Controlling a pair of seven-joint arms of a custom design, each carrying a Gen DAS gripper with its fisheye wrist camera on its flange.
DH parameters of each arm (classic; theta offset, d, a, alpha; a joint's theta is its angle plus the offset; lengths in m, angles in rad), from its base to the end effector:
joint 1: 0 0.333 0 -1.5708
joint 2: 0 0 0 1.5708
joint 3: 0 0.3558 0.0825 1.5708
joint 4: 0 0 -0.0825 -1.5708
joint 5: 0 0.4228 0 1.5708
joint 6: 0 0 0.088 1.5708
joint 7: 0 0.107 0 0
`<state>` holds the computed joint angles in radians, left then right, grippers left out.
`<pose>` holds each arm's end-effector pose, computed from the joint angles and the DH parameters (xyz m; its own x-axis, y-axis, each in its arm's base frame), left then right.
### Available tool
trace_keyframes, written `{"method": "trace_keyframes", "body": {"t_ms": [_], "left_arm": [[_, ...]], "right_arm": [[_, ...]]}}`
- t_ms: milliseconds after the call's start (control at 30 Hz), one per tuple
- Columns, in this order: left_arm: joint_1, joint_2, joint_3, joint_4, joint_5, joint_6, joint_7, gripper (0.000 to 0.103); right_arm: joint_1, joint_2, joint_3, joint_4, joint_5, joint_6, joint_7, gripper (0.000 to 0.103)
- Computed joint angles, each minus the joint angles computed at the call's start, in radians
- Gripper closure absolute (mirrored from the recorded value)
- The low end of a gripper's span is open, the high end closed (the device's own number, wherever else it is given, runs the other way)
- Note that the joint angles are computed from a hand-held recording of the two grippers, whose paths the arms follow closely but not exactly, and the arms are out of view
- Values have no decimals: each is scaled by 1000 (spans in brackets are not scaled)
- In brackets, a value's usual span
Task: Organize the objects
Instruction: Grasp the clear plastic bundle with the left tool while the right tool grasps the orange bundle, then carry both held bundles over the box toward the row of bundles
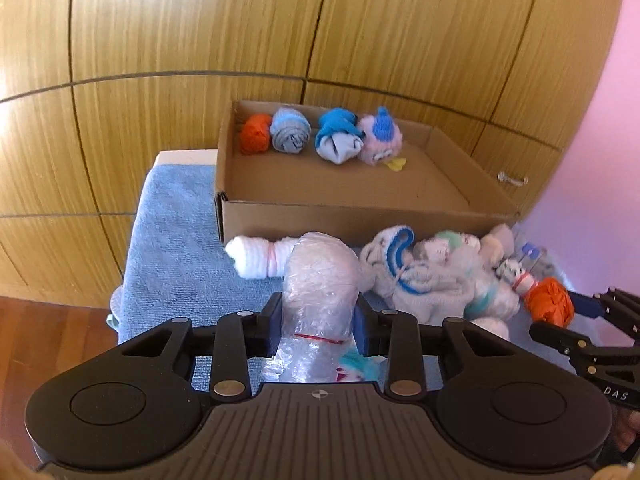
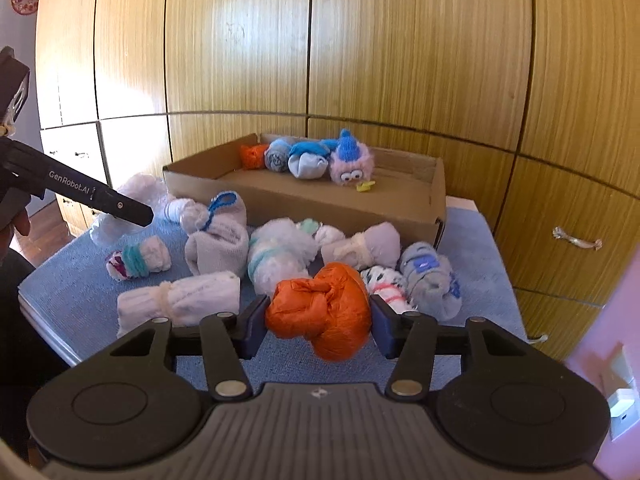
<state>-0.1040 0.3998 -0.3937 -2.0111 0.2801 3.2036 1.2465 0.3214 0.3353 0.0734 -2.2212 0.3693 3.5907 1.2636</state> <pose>0.6086 -0.3310 0.3766 -0.4277 -0.8831 0.1930 -0.6788 0.1728 -0.7137 0.5973 0.1965 0.3506 0.2400 -0.9701 0.0358 -0.5078 -0.1568 -0.8470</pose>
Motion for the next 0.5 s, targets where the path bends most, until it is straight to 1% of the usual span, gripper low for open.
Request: {"method": "trace_keyframes", "body": {"t_ms": [33,133,233,267,300,400,467,500], "left_arm": [[9,-1,-8,-2,-6,4,-5,62],[11,-15,-3,-13,-9,30,-24,62],[35,-26,-26,-12,0,33,-30,62],[30,-32,-21,-9,5,29,-32,62],[34,-36,-28,-3,8,21,-31,62],[83,-28,-100,29,6,-4,1,62],[76,-22,-110,62,7,-25,31,62],[81,-14,-127,80,0,-37,50,62]], "right_arm": [[-1,-3,1,-3,0,5,3,54],[-15,-16,8,-15,-15,19,19,54],[-18,-28,4,-21,-23,26,16,54],[-27,-34,8,-24,-35,27,24,54],[-39,-38,13,-24,-50,25,36,54],[-67,-51,19,-17,-89,19,66,54],[-81,-56,19,-6,-113,15,76,54],[-92,-58,20,3,-131,11,83,54]]}}
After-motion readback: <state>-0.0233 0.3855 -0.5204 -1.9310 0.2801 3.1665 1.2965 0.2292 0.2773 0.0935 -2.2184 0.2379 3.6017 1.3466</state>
